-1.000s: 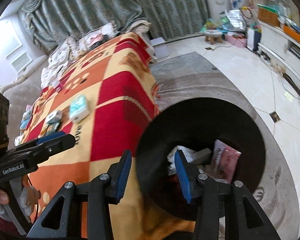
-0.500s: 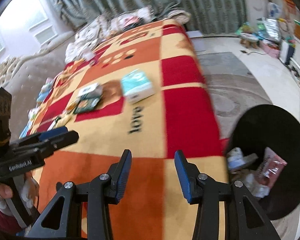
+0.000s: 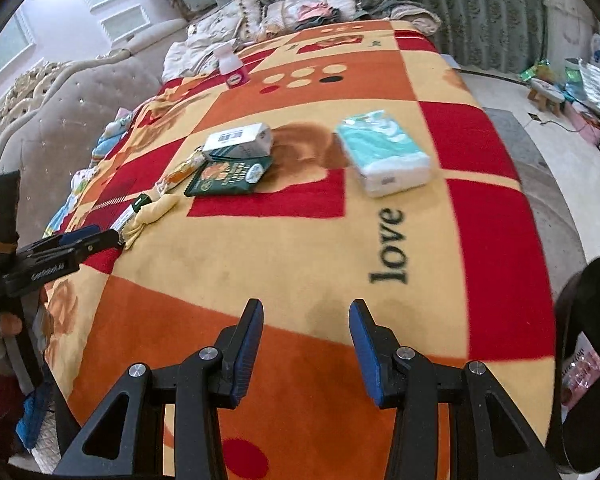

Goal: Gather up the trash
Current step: 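Move both tools back over the blanket toward the remaining items, then grasp the green oral paste box with the left tool while the right tool grasps the teal tissue pack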

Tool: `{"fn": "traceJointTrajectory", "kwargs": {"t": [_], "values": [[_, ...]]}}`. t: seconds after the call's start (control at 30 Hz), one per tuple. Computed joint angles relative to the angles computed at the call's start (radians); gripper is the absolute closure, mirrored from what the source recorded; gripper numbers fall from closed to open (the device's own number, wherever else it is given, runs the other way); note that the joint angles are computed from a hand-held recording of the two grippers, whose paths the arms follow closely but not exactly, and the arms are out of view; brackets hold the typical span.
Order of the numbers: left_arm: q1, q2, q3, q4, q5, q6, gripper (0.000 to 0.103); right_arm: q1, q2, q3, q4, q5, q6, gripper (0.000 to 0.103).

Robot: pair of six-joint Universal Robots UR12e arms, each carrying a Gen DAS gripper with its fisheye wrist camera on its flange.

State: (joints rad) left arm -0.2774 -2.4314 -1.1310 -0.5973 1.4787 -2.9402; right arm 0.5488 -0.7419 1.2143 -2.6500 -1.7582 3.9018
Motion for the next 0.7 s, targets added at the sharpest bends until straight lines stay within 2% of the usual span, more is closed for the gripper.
{"fn": "traceJointTrajectory", "kwargs": {"t": [0.13,0.3,0.47,0.6,0.7], "values": [[0.003,-0.027,0.048,-0.037,0.016,0.037,0.041,-0.004,0.013,-0.034,0.031,-0.015,-0.028,0.06],[-0.009,-0.057,0.096,-0.051,0.056,0.077,0.041,-0.023,0.016,-0.051,0.054,-0.036,-0.018,0.06],[-0.012,-0.088,0.155,-0.1,0.022,0.101,0.041,-0.046,0.023,-0.075,0.091,-0.05,-0.024,0.059],[-0.011,-0.113,0.215,-0.18,-0.029,0.111,0.041,-0.064,0.039,-0.103,0.109,-0.06,-0.039,0.041],[-0.008,-0.119,0.231,-0.207,-0.052,0.105,0.044,-0.077,0.059,-0.138,0.146,-0.056,-0.054,0.039]]}}
